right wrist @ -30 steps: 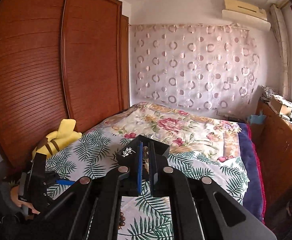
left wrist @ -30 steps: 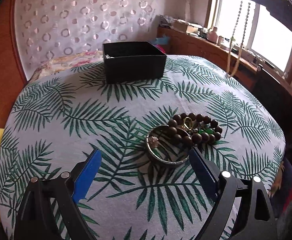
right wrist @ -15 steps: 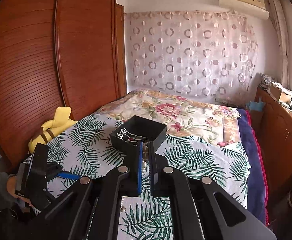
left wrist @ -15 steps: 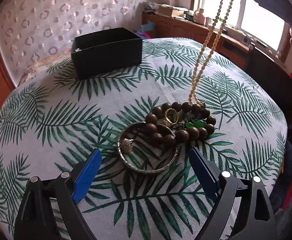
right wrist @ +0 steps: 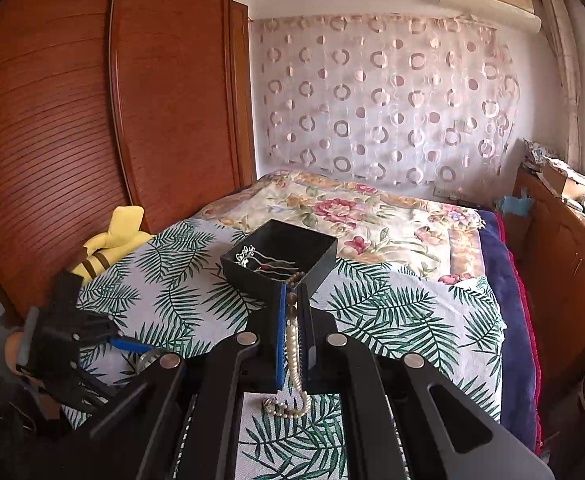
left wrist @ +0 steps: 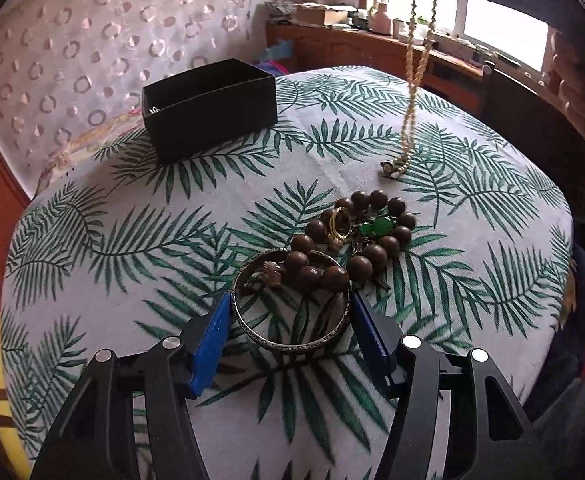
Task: Organize jewelry
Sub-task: 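Lift the pearl strand toward the box with the right tool while the left approaches the silver bangle, then grasp the silver bangle with the left tool while the right carries pearls over the box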
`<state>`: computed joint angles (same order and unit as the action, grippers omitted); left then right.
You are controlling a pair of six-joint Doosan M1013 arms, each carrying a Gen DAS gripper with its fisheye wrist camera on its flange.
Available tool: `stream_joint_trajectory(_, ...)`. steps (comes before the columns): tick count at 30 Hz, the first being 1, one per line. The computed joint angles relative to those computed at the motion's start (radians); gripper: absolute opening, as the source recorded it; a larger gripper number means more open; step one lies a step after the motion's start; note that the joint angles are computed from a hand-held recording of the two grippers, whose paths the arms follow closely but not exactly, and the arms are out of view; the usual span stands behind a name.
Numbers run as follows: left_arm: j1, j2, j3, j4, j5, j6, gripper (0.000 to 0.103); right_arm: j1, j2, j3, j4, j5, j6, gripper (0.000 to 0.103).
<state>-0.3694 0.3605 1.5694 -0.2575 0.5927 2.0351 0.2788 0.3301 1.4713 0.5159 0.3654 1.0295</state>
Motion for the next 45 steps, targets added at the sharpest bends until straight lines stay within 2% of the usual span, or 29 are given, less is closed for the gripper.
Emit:
stream_joint_trajectory(9,0.015,-0.036,-0.017,-0.056,-0.002,0.075,0.057,0.009,0.009,0.002,-0.006,0.015,0.001,0.006)
stream_joint_trajectory(12,0.007,-0.034,-0.036,-0.012,0.023,0.076,0.057,0.009,0.01,0.002,-0.009,0.019,0.004,0.006)
stream_joint_trajectory(19,-0.002,-0.014,-0.081,0.151,0.188,0.092,0.057,0.012,0.013,0.0,0.001,0.026,-0.004,0.006)
stream_joint_trajectory(27,0.008,-0.01,-0.104,0.158,0.338,0.172,0.057,0.016,0.02,-0.009,0.029,0.04,-0.036,0.006)
stream_joint_trajectory(32,0.005,-0.013,-0.118,0.144,0.395,0.218,0.057,0.02,0.024,-0.015,0.017,0.052,-0.03,0.006)
stream_joint_trajectory(37,0.016,-0.009,-0.166,0.052,0.449,0.25,0.057,0.026,0.03,-0.016,-0.007,0.068,-0.021,0.006)
stream_joint_trajectory(45,0.01,0.021,-0.248,0.05,0.489,0.205,0.057,0.024,0.024,-0.01,0.016,0.068,-0.031,0.006)
